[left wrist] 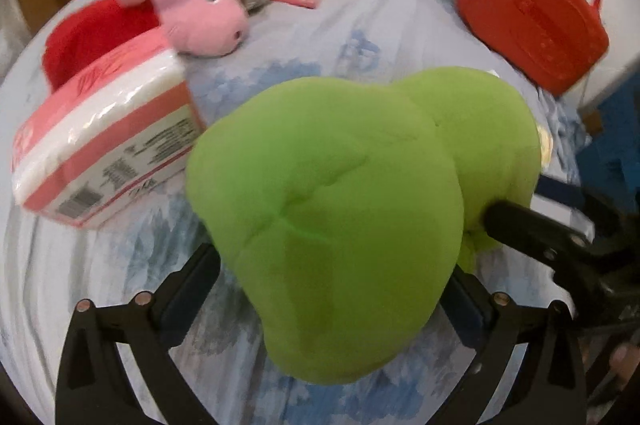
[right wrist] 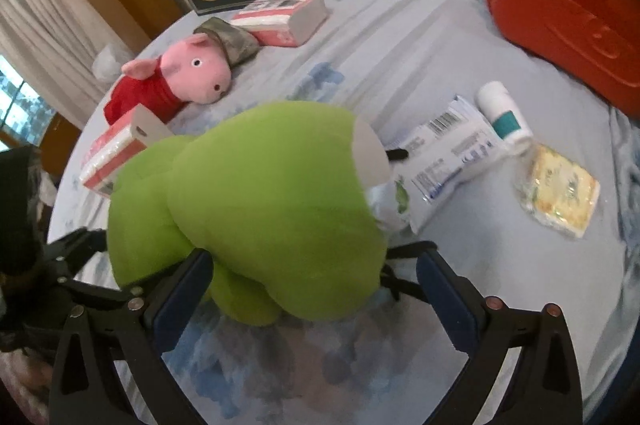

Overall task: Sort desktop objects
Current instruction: 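Grasp the green plush between the left and right grippers and lift it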

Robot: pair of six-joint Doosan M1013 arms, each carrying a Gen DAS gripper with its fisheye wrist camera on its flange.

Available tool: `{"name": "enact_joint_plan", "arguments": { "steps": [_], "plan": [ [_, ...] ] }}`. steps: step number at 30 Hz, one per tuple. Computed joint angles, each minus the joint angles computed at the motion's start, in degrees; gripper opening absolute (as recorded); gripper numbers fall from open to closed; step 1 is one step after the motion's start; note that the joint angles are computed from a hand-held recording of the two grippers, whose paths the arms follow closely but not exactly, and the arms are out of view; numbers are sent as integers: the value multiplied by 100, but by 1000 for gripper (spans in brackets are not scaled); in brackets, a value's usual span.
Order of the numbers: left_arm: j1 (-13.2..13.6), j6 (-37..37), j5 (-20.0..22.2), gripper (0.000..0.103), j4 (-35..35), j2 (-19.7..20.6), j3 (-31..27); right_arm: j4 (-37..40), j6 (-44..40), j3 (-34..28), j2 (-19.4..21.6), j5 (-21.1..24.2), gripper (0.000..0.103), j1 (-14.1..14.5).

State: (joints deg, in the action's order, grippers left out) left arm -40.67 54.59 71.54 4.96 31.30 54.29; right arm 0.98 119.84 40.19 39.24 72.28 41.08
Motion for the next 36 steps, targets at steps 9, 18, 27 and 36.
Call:
{"name": "enact_joint_plan", "arguments": {
  "steps": [9,18,27,36],
  "plan": [
    [-39,64,-49,103,263,64,-63,80,-98,-124,177,37,103,24],
    [-199,94,-322,78,599,-170,145,-264,248,114,-39,-213,81,131],
    [-425,145,-775,76,1038,-715,556,-756,633,618,-593,-624,44,351],
    [-506,129,-197,75,1342,-919,855,-1432,1454,687,-789,-203,94,644]
  ]
}}
